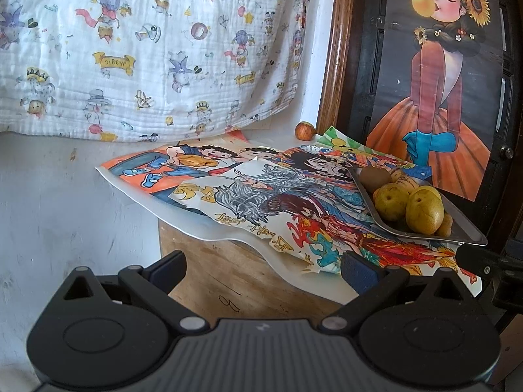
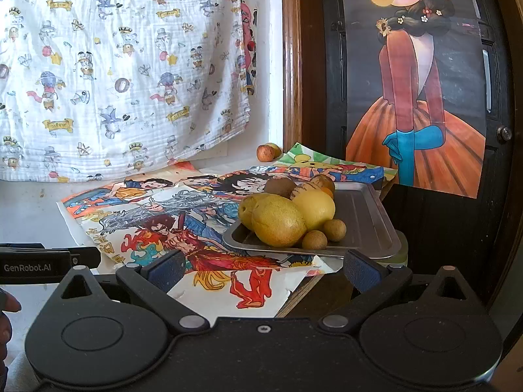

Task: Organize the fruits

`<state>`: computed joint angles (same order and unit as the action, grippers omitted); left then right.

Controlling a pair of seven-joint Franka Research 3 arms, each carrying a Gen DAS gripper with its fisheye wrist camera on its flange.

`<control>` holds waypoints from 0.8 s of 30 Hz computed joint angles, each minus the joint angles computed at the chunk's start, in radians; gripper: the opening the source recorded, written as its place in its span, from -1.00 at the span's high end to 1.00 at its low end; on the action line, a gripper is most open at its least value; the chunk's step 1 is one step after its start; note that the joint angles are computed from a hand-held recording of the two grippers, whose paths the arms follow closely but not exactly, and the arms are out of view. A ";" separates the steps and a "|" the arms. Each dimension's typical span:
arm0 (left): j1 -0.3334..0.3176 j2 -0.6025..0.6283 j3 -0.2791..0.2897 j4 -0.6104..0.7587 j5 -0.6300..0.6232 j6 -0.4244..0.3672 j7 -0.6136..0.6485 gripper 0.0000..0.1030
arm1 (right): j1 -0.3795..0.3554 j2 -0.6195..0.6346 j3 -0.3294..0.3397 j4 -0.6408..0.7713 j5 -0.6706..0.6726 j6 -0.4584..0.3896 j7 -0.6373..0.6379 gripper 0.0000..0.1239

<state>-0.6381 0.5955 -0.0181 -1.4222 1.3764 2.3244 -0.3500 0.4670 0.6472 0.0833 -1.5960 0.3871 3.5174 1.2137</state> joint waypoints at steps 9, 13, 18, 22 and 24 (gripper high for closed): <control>0.000 0.000 0.000 -0.002 -0.001 0.001 -0.003 -0.99 | 0.002 0.000 -0.002 0.001 0.000 -0.001 0.002 -0.65; 0.000 0.001 0.000 -0.004 -0.001 0.000 -0.006 -0.99 | 0.002 -0.001 -0.003 -0.002 0.001 0.000 0.001 -0.65; 0.000 0.000 0.000 -0.004 -0.002 0.000 -0.005 -0.99 | 0.000 -0.002 -0.001 -0.004 -0.001 0.000 0.002 -0.65; 0.001 0.000 -0.001 -0.002 -0.004 0.000 -0.002 -0.99 | 0.000 -0.002 -0.001 -0.003 -0.001 0.000 0.002 -0.65; 0.001 0.000 -0.001 -0.003 -0.004 -0.001 -0.003 -0.99 | 0.002 -0.001 -0.004 -0.002 0.001 -0.002 0.002 -0.65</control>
